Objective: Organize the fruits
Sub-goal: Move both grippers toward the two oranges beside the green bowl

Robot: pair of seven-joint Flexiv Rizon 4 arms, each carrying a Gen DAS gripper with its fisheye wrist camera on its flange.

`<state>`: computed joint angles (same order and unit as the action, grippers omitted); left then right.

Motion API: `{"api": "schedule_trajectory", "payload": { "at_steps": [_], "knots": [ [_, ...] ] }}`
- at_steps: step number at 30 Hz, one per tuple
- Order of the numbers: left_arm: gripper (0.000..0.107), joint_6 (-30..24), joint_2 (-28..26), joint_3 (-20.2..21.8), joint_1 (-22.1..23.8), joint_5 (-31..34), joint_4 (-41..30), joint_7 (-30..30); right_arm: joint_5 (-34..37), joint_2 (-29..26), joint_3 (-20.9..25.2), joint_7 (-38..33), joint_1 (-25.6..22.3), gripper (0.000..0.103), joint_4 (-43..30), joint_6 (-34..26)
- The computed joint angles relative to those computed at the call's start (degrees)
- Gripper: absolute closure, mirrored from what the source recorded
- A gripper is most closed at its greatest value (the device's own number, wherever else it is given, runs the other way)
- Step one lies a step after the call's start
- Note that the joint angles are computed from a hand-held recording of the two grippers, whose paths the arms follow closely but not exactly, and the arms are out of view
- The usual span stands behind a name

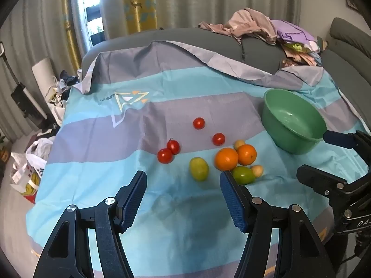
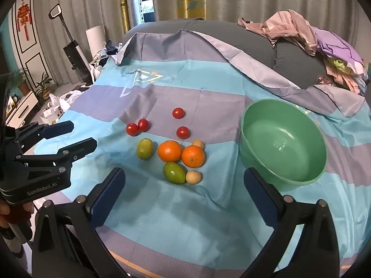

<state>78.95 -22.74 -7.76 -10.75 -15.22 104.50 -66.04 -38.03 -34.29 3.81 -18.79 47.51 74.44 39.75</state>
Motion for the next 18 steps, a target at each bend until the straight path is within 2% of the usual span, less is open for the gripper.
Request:
{"api": "schedule_trajectory", "payload": {
  "at_steps": [18],
  "knots": [
    [0.041,-2.22,-0.65,1.31,-0.98,2.06,-1.43,-1.73,0.43,0.47,0.18,0.33,-0.46,0.0,0.86,0.4]
  ]
}}
